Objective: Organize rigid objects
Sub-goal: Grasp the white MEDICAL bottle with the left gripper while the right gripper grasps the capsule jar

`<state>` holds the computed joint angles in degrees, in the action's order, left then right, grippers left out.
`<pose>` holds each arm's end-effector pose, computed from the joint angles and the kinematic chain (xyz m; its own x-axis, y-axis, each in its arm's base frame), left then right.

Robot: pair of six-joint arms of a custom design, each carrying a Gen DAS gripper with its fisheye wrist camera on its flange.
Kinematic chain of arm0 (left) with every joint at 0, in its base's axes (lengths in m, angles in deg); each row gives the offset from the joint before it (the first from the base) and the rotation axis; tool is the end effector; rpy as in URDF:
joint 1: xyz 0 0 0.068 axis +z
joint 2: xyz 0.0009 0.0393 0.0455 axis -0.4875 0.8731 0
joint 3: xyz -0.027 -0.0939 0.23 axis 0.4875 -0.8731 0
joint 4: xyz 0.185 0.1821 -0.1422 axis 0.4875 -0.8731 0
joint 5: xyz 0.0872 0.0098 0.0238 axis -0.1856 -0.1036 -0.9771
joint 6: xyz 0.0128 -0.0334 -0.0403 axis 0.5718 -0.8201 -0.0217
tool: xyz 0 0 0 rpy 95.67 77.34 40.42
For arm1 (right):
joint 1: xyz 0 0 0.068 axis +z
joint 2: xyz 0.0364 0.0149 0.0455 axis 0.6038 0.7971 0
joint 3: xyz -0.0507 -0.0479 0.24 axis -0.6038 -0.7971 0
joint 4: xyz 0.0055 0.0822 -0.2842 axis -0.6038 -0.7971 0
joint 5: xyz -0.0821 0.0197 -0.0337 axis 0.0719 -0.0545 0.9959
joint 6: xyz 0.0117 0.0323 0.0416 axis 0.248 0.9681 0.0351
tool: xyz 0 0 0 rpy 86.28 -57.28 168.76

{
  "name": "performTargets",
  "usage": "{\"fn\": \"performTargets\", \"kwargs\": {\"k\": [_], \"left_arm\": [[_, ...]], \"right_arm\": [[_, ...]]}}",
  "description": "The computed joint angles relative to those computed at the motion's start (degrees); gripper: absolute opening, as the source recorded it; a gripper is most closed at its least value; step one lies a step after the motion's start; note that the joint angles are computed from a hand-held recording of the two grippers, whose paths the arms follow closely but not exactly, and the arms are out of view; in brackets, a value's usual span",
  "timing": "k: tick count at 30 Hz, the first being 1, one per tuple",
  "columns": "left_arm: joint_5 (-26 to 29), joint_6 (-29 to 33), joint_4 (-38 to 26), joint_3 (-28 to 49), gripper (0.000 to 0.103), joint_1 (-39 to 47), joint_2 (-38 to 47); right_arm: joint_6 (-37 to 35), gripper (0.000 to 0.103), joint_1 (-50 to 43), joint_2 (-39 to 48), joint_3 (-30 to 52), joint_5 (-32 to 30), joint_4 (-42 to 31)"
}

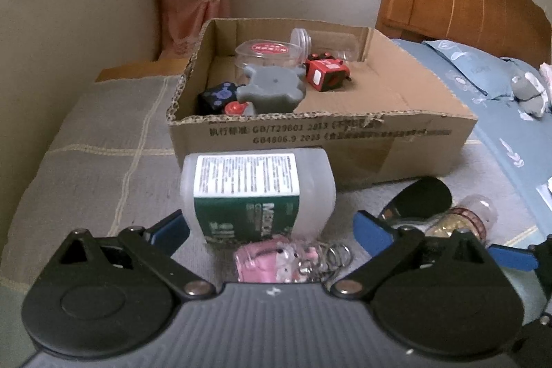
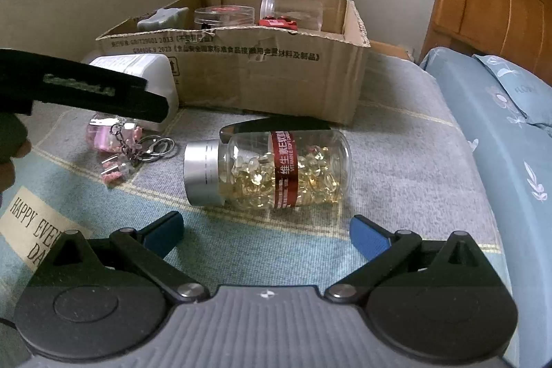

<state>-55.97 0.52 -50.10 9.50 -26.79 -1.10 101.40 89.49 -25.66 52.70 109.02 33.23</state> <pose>0.2840 -0.0051 0.1656 -0.6002 0.3524 -0.7180 0.5666 0.8210 -0.0706 0.1431 0.1465 0.1268 -0.6833 0.2095 -0.6994 0.3183 0.9476 -0.0272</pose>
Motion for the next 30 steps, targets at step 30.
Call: {"fn": "performTargets", "kwargs": {"k": [30], "left_arm": [[3.64,13.17,-9.6,3.26,0.083,12.88,1.45]], "right_arm": [[2.87,0.103,-0.24,3.94,2.09,1.46,0.05]]}}
